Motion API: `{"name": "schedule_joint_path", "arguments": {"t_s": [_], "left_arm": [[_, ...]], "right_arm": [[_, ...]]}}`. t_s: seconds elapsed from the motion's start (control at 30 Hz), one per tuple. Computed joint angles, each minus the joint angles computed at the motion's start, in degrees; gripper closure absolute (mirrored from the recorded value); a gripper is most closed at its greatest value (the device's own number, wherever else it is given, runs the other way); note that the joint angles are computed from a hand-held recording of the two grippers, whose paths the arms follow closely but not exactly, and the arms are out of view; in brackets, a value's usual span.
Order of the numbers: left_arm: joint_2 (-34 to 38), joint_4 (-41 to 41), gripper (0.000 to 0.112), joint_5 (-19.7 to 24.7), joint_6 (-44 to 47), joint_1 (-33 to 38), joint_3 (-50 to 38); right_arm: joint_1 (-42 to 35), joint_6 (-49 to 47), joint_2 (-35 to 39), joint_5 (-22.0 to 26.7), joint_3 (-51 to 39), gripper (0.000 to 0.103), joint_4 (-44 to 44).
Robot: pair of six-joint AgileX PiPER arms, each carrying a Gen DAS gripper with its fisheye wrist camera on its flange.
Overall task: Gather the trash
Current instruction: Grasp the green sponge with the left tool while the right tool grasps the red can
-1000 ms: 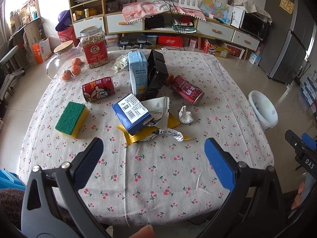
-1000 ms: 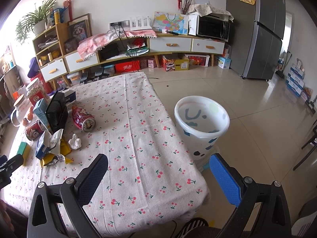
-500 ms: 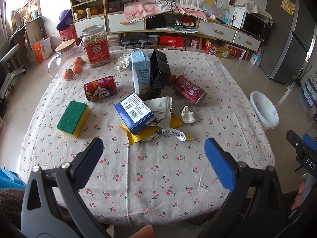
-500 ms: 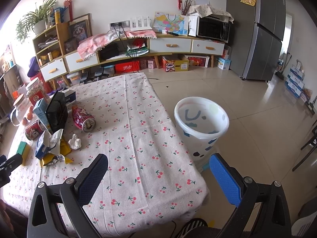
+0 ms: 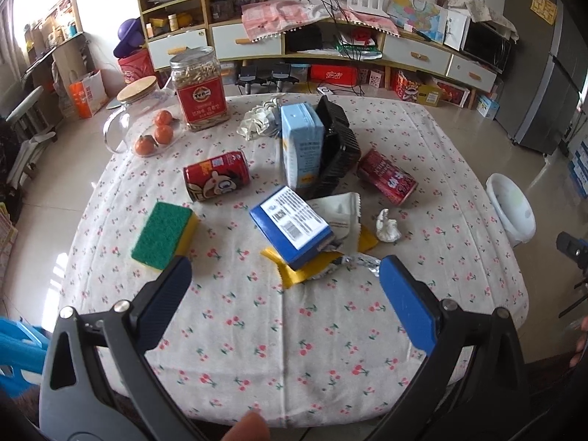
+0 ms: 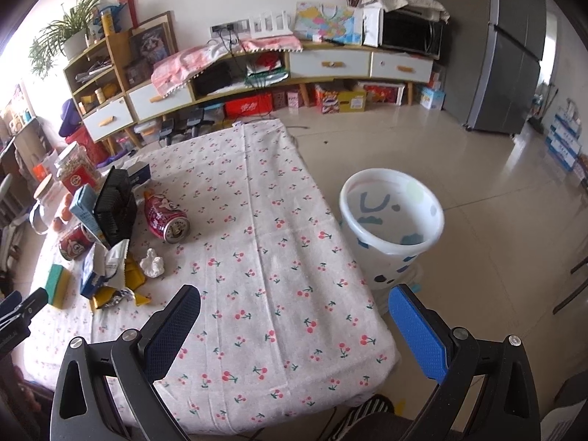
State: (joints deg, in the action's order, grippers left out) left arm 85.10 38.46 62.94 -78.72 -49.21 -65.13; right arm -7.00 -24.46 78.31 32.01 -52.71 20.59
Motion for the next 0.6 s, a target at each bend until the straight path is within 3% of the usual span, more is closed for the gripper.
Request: {"name": "schedule_joint_path", "arguments": {"t_s": [0.1, 0.3, 0.4, 0.5, 0.6], "left_arm": [[-1.65, -5.04, 0.011, -3.40, 10.76, 6.54, -0.09], [-0.61, -13.63, 0.011, -3.21, 29.68, 19.66, -2.42], [0.95, -22.76, 0.011, -5.82, 41.03, 29.12, -1.38], [2.78, -25.44, 0.011, -8.46, 43.89, 34.09, 1.34], [5.82, -29.53, 0.020, -10.15, 48.28, 39.24, 2.92]], "right_arm": [[0.56, 1.35, 3.32, 5.81, -5.81, 0.000, -0.52], [5.81, 3.67, 10.65, 13.33, -17.29, 0.000, -1.92], [9.74, 3.44, 14.79, 15.79, -22.30, 0.000, -2.41], [13.07, 3.83, 19.14, 16.40, -25.62, 0.000, -3.31], [14.69, 4.20, 24.40, 16.93, -28.86, 0.000, -3.36]]}}
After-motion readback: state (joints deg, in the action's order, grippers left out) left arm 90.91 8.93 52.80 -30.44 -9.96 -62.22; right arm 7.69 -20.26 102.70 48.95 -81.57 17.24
